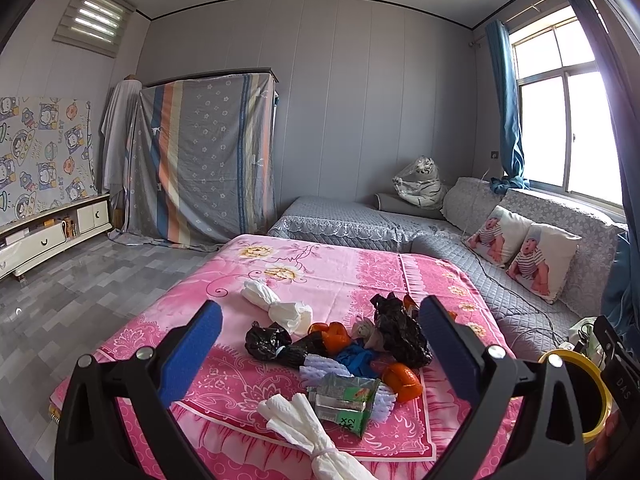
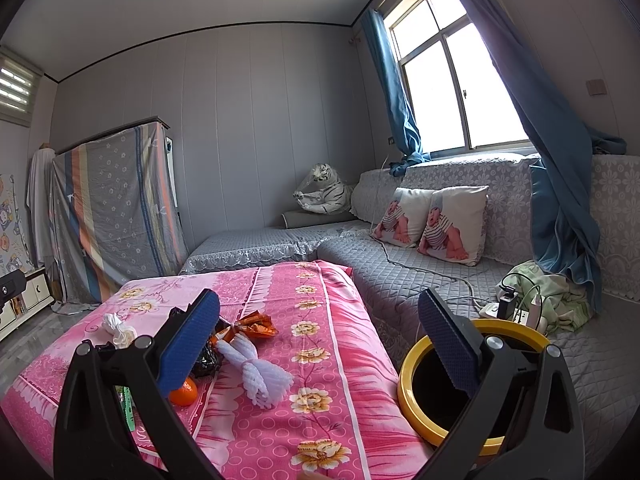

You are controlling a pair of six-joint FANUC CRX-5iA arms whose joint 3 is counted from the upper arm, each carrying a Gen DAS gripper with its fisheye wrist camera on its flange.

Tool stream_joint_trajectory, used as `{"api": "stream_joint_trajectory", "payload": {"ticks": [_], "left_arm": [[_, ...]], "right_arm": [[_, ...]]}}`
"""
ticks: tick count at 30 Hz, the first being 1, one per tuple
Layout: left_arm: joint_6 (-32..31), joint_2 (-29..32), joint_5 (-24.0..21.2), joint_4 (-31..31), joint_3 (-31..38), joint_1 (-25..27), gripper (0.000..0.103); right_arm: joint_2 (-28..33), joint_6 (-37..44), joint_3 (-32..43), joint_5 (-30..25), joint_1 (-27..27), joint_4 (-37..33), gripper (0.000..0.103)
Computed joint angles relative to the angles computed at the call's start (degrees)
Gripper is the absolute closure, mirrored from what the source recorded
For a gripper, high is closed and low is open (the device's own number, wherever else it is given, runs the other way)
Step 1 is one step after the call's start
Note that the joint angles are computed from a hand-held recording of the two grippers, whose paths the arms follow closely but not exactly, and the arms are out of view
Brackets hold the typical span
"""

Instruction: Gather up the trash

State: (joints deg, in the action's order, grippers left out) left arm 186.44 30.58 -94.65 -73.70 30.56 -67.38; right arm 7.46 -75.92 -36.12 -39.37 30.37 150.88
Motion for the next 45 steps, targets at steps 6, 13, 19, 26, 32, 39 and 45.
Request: {"api": "stream_joint_trajectory", "payload": {"ticks": [6, 13, 19, 26, 32, 39, 45], "left_arm": [[0.23, -0.1, 0.28, 0.12, -0.37, 0.09, 0.008], [0.29, -0.09, 0.25, 0.2, -0.36, 0.1, 0.008], [0.26, -0.09, 0.3, 0.23, -0.39, 0.16, 0.008], [0.36, -0.04, 0.26, 0.2, -0.36, 0.13, 0.008], [0.28, 0.0, 0.13, 0.24, -0.29, 0.17, 0.008], [1.37, 0.45, -0.17, 0.58, 0.19, 0.22, 0.008], [1.09, 0.03, 0.17, 0.8, 0.06, 0.38, 0.008]], "right_arm": [[0.0, 0.1, 0.06, 0.14, 0.02, -0.11, 0.008], [0.03, 0.03, 0.06, 0.17, 0.07, -0.15, 0.008], [0.03, 0.03, 0.04, 0.17, 0.07, -0.15, 0.008], [0.0, -0.04, 0.03, 0.18, 0.01, -0.09, 0.008], [-0.28, 0.13, 0.08, 0.55, -0.05, -0.19, 0.008], [-0.07, -0.09, -0.03, 0.17, -0.03, -0.07, 0.008], [-0.27, -0.08, -0.02, 0.37, -0.11, -0.03, 0.008]]}}
